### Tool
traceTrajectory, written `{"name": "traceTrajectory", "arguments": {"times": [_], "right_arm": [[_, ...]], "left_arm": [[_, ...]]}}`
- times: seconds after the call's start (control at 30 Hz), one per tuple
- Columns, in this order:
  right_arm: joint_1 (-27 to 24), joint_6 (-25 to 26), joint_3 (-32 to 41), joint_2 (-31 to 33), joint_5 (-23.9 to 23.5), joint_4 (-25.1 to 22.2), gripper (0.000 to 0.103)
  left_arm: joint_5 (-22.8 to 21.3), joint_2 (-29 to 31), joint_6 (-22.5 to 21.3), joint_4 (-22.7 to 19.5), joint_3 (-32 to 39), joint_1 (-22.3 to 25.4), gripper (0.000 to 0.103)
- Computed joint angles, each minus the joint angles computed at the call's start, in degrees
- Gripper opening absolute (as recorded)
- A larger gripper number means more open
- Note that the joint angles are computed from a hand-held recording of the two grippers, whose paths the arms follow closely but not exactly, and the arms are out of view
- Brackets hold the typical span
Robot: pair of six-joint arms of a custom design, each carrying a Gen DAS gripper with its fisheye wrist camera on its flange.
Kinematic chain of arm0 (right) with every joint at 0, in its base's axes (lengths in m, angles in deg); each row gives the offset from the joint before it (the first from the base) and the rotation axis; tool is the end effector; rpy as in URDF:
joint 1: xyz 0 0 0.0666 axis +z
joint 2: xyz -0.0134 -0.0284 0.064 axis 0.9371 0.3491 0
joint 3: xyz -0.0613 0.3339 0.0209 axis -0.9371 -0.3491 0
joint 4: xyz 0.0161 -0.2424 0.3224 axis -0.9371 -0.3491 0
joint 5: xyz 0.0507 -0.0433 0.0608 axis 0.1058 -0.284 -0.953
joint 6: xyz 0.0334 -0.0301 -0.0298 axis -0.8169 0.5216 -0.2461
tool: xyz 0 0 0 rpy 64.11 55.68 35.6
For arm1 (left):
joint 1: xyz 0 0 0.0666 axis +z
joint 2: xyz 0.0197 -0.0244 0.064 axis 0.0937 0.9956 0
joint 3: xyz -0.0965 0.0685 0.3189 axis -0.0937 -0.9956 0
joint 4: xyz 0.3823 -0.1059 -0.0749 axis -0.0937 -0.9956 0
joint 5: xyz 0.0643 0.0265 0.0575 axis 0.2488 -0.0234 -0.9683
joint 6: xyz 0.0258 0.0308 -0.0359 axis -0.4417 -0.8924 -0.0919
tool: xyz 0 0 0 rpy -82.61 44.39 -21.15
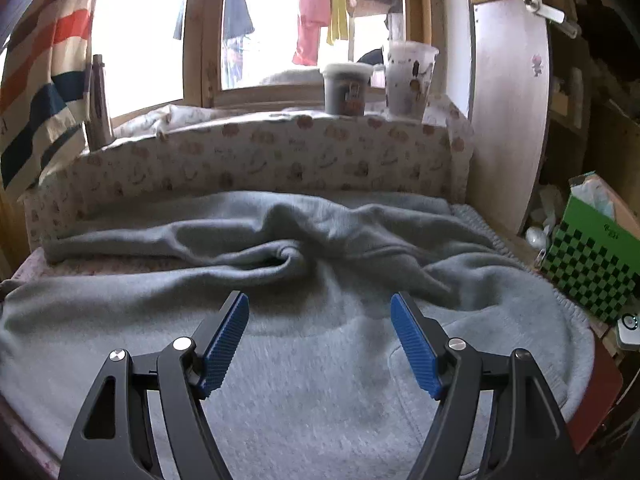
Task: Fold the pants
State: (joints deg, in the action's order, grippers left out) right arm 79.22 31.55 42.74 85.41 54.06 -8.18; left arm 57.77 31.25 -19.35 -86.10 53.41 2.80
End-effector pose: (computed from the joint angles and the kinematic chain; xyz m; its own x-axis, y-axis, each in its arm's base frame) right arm 0.4907 0.0716 0.4856 -0.5124 0.0886 -0.8541 0.1976 0.9801 -0.0169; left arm 0.5600 -0.0191 0.4515 -0.7248 -0.1807 -0.6648 -0.2386 0.9711 -0.0038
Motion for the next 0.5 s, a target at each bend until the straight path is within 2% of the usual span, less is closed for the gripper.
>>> {"name": "traceTrajectory", "arguments": {"times": [0.03, 0.13, 0.2, 0.27, 0.33, 0.43, 0.5], "right_arm": [[-0.2, 0.0, -0.2, -0.1, -0.1, 0.0, 0.075], [-0.8, -0.4, -0.6, -0.4, 0.0, 0.2, 0.075], [-1.4, -0.8, -1.0, -0.9, -0.4, 1.0, 0.075], [-1.8, -0.9, -0.8, -1.1, -0.3, 1.3, 0.076], [-2.0, -0.6, -0.8, -1.6, 0.2, 1.8, 0.076], [-2.3, 0.3, -2.1, -3.4, 0.8, 3.9, 0.085], [-2.4, 0.8, -2.3, -3.8, 1.8, 4.4, 0.086]], "left_arm": [[-1.1, 0.0, -0.4, 0.1, -0.1, -0.1, 0.048], [0.3, -0.9, -0.8, -0.3, -0.3, 0.2, 0.048], [-0.2, -3.0, -1.3, 1.5, -1.6, 0.1, 0.049], [-2.5, -4.7, -1.4, 2.8, -2.5, -0.4, 0.06], [-3.3, -6.7, -1.5, 4.6, -3.7, -0.5, 0.061], [-4.2, -9.2, -1.2, 6.5, -4.8, -0.7, 0.065], [-3.8, -9.9, -1.9, 7.5, -4.9, -0.9, 0.068]]}}
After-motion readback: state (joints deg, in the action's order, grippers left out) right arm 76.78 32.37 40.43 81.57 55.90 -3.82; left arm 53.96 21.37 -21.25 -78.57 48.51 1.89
